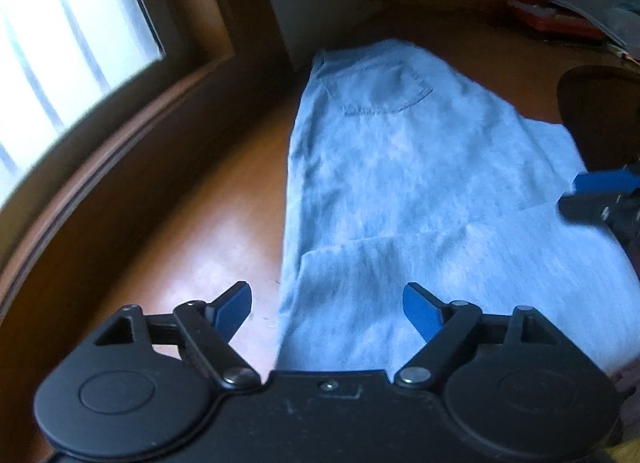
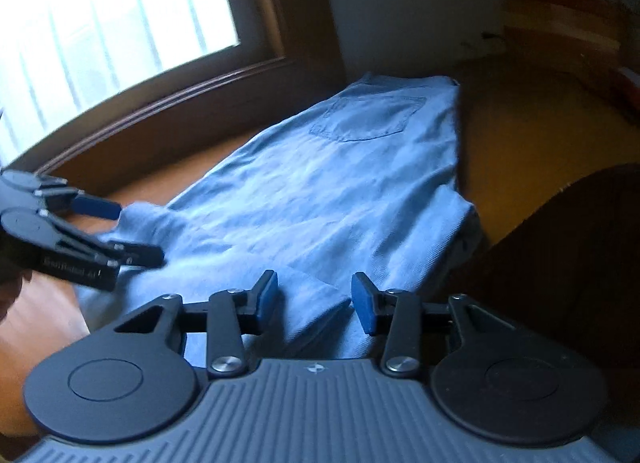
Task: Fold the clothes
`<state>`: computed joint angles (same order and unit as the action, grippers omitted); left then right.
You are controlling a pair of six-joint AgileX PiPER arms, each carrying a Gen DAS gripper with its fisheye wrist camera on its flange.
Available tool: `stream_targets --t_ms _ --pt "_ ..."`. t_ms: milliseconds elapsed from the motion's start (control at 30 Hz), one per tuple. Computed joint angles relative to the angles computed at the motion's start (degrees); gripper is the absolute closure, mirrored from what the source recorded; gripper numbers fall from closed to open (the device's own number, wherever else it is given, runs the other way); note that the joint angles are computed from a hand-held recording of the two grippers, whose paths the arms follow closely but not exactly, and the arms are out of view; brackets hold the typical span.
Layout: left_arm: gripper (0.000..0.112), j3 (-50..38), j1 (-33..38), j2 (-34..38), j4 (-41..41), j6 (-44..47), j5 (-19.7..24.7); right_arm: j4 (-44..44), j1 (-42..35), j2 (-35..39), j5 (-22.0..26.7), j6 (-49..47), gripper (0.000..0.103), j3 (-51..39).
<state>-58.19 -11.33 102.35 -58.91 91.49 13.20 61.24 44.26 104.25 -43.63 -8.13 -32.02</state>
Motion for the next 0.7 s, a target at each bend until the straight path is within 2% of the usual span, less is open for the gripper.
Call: stream_targets --t_ms 67,133,167,233,333,467,567,700 --pt "0.029 1.2 2.8 -1.7 -3.1 4.2 3.4 7.3 3.6 -1.4 -2.8 -2.2 0.054 0.5" --pt "0.028 1.7 6.6 -2.9 -3.3 5.6 9.0 15.4 8.4 -4.3 -5.1 -5.2 0.039 1.1" --pt "0.027 2.3 8.6 -3.3 -4.6 8.0 11.7 19.9 11.7 -5.1 -6.9 -6.6 0.037 1.2" --pt "0.026 4.0 11.2 -4.0 -7.4 13.3 14.1 25.7 17.1 -5.3 -9.2 -8.3 0.032 0.7" --pt "0.023 6.2 14.6 -4.7 -9.5 19.2 17.5 32.8 25.2 -3.7 -11.7 -9.7 0.029 -1.2" --pt "0.023 6.7 15.9 -3.2 -7.2 21.9 18.9 34.1 31.0 -1.5 -11.2 -8.0 0.029 -1.9" --pt "0.022 7.0 15.1 -1.6 -8.4 26.2 16.8 30.9 29.8 1.1 -10.3 -6.5 0.029 -3.5" --pt "0.022 3.1 15.4 1.4 -3.8 20.2 20.7 28.5 25.0 3.0 -5.8 -9.8 0.030 -5.8"
